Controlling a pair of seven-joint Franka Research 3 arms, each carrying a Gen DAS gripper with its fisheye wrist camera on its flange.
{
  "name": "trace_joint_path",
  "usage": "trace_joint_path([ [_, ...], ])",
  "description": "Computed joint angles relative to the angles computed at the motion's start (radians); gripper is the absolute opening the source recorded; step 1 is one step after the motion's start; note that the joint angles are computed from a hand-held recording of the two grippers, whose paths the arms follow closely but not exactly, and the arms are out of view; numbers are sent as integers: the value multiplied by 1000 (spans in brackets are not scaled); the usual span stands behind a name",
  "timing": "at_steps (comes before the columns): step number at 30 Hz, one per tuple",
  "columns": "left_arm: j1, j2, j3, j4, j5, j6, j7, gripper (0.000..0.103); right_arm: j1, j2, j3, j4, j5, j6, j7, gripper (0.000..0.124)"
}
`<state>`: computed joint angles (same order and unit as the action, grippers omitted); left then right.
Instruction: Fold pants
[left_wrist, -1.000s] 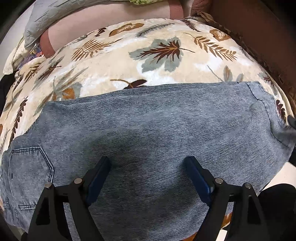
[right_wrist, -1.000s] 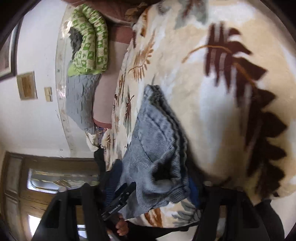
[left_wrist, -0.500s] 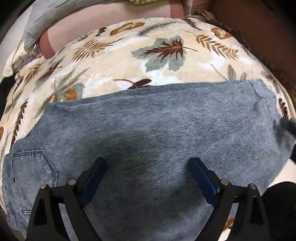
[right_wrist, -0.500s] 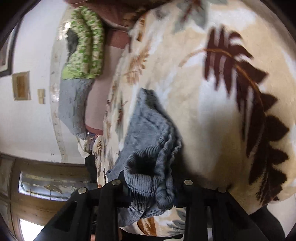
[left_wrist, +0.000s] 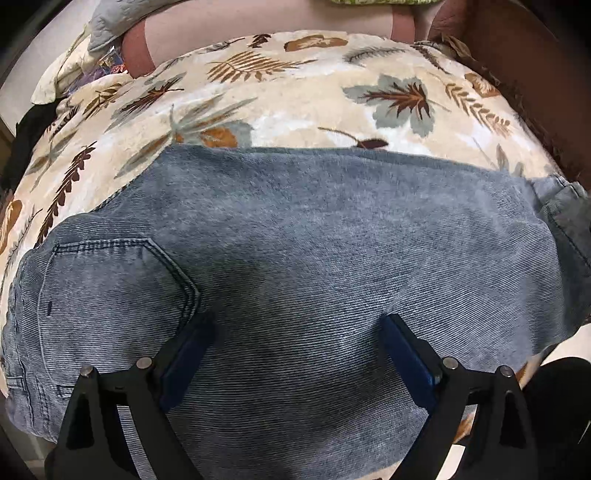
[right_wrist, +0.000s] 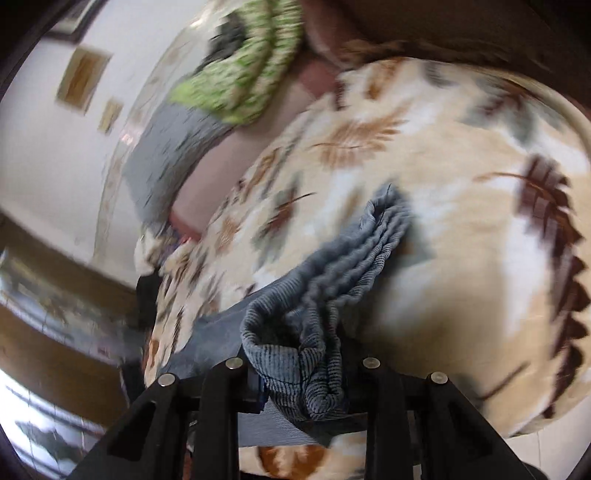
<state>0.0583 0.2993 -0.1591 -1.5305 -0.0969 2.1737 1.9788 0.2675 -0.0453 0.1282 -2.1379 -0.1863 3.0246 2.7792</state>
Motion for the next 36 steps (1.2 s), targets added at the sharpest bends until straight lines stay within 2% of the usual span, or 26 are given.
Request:
trace_joint_path([
  [8,79,13,13,68,-124,-51,-10,94,109,230,17,353,231,-190,-366,29],
  [10,103,11,18,74,-156,-58,-6,94,131,289,19,436,265,-226,-425,29],
  [15,151,-8,26,57,-226,-74,32,94,183,473,18,708,338,-395,-538,32],
  [16,161,-11,31,53,-241,-72,37,94,184,511,23,765,369,-448,-559,41],
  [17,165,-12,34,52,-245,-72,36,94,169,547,45,813,425,-497,-592,58],
  [18,170,-9,38,58,-247,-73,34,94,149,567,72,826,497,-507,-629,65],
  [19,176,-5,43,64,-248,-70,31,94,148,566,73,804,592,-477,-678,68],
  [20,180,-3,46,68,-248,-66,28,94,122,564,110,780,627,-444,-701,68],
  [22,185,1,51,75,-240,-54,11,94,116,540,120,727,702,-389,-759,68],
  [25,192,-3,42,76,-255,-51,19,94,105,448,135,578,820,-224,-870,68],
  [27,190,-9,34,70,-264,-49,35,94,142,382,83,487,800,-140,-834,68],
  [28,187,-20,27,57,-273,-48,54,94,186,340,19,423,729,-100,-750,68],
  [30,174,-41,18,26,-283,-41,87,94,256,291,-90,352,558,-88,-577,68],
  [31,162,-58,13,-1,-284,-27,106,94,274,274,-121,319,495,-77,-504,66],
  [33,134,-82,9,-50,-277,11,140,94,254,260,-111,275,478,-57,-464,54],
  [34,112,-94,11,-79,-241,34,142,94,257,257,-120,261,483,-84,-471,46],
  [36,77,-108,13,-136,-178,82,161,94,202,291,-77,303,462,-188,-449,35],
])
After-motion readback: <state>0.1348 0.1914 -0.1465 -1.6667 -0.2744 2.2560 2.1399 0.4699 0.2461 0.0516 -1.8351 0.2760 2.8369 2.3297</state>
